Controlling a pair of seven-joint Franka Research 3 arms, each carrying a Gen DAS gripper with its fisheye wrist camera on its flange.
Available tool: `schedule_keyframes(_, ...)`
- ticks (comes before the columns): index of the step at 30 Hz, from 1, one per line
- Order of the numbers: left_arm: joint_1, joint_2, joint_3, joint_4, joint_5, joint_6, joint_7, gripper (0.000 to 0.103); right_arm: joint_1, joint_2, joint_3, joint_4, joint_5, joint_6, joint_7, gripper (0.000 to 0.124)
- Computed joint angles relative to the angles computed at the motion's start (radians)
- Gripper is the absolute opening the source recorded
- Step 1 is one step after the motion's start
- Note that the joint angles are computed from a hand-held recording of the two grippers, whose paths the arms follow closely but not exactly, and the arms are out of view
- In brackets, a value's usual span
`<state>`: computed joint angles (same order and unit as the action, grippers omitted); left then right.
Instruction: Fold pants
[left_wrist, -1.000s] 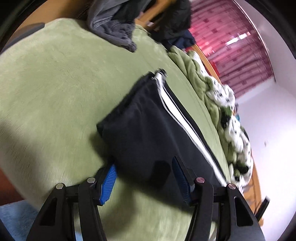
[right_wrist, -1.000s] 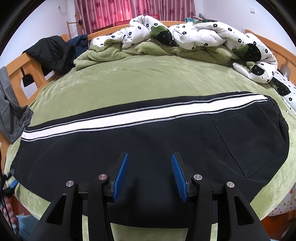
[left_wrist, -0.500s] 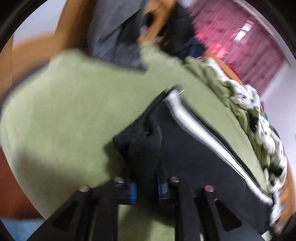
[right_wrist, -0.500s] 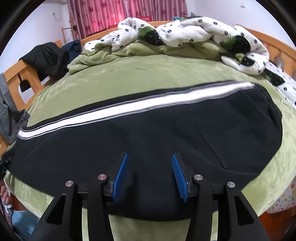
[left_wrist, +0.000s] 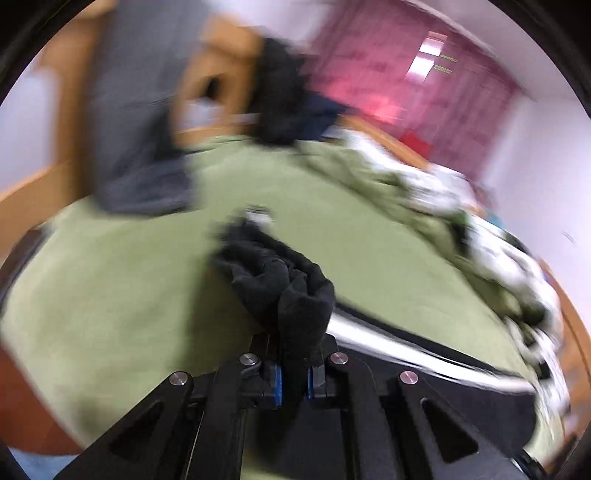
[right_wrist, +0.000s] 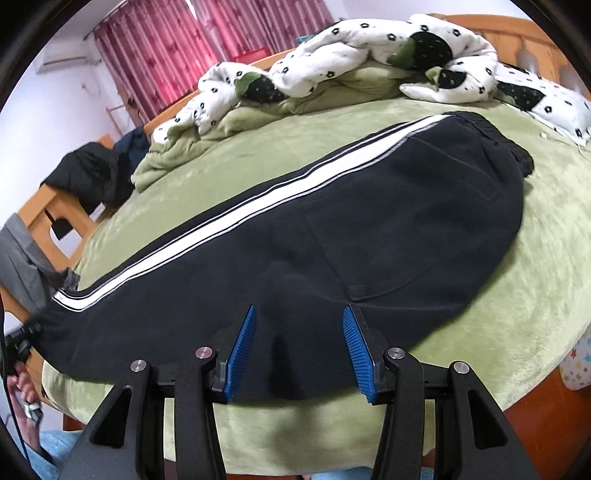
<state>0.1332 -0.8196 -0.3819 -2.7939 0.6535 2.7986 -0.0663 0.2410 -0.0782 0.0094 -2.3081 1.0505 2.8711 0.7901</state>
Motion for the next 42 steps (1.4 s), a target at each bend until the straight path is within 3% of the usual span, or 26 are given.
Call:
schedule_keyframes(1,0.003,0.065,-0.008,0.051,0.015,0.088,0.004,0.008,-0.001,0.001,-0.002,-0.003,0.013,0.012,-0.006,0.049)
schedule_keyframes(3,0.004,0.194,-0.041,0.155,0.027,0.176,0.036,0.008,-0.002,0.003,-0.012,-0.002,0.084,0.015,-0.054,0.049)
schedule_keyframes(6,0.027,0.382,-0.136,0.307,0.063,0.208,0.056,0.008,-0.013,-0.005,-0.021,-0.01,0.143,0.001,-0.094,0.049)
schedule_keyframes(9,0.047,0.604,-0.239,0.459,0.177,0.175,0.012,0.008,-0.025,-0.012,-0.026,-0.019,0.174,-0.024,-0.108,0.049)
schedule_keyframes(12,-0.006,0.779,-0.254,0.526,0.201,0.17,-0.003,0.008,-0.029,-0.015,-0.021,-0.031,0.171,-0.02,-0.11,0.049)
schedule_keyframes(14,-0.035,0.858,-0.255,0.531,0.119,0.193,0.044,0.01,-0.025,-0.016,-0.013,-0.039,0.142,-0.018,-0.1,0.049)
schedule_keyframes(16,-0.094,0.839,-0.214,0.523,0.207,0.166,-0.048,0.013,-0.016,-0.018,-0.007,-0.043,0.133,-0.029,-0.112,0.049)
schedule_keyframes(17,-0.104,0.821,-0.204,0.51,0.199,0.183,-0.033,0.019,-0.011,-0.017,-0.004,-0.043,0.127,-0.035,-0.116,0.049)
schedule_keyframes(19,-0.162,0.778,-0.144,0.453,-0.006,0.259,0.17,0.054,-0.002,-0.013,0.002,-0.04,0.108,-0.054,-0.122,0.049)
schedule_keyframes(20,-0.173,0.745,-0.132,0.422,-0.069,0.278,0.22,0.06,0.005,-0.008,0.008,-0.031,0.094,-0.064,-0.125,0.049)
schedule_keyframes(22,-0.118,0.631,-0.159,0.348,0.005,0.3,0.109,0.064,0.019,0.004,0.023,-0.012,0.063,-0.069,-0.116,0.051)
schedule_keyframes(23,-0.122,0.586,-0.142,0.313,0.017,0.311,0.083,0.066,0.028,0.012,0.031,0.006,0.043,-0.081,-0.111,0.054)
schedule_keyframes(25,-0.191,0.507,-0.042,0.227,-0.025,0.333,0.101,0.067,0.04,0.024,0.037,0.042,0.038,-0.136,-0.118,0.056)
schedule_keyframes(27,-0.257,0.428,0.024,0.167,-0.095,0.247,0.143,0.067,0.048,0.041,0.044,0.082,0.052,-0.197,-0.11,0.056)
schedule_keyframes(29,-0.276,0.36,0.05,0.119,-0.126,0.17,0.18,0.067,0.059,0.076,0.059,0.128,0.047,-0.215,-0.08,0.056)
schedule_keyframes(31,-0.305,0.309,0.083,0.065,-0.154,0.16,0.224,0.068,0.07,0.111,0.076,0.162,0.002,-0.209,-0.022,0.056)
schedule_keyframes(33,-0.407,0.288,0.18,0.014,-0.241,0.141,0.347,0.068,0.078,0.156,0.09,0.195,-0.058,-0.216,0.049,0.056)
schedule_keyframes(34,-0.432,0.293,0.201,0.007,-0.258,0.133,0.372,0.068,0.08,0.184,0.094,0.216,-0.09,-0.231,0.09,0.056)
schedule_keyframes(36,-0.395,0.286,0.15,-0.014,-0.262,0.114,0.371,0.068,0.081,0.231,0.103,0.245,-0.139,-0.239,0.159,0.056)
schedule_keyframes(40,-0.199,0.303,-0.039,0.011,-0.167,0.139,0.24,0.068,0.082,0.252,0.127,0.251,-0.15,-0.175,0.173,0.055)
schedule_keyframes(41,-0.162,0.313,-0.071,0.025,-0.14,0.142,0.204,0.068,0.08,0.256,0.131,0.257,-0.153,-0.175,0.186,0.051)
schedule_keyframes(42,-0.121,0.325,-0.107,0.04,-0.108,0.145,0.161,0.068,0.076,0.263,0.134,0.266,-0.154,-0.184,0.193,0.034)
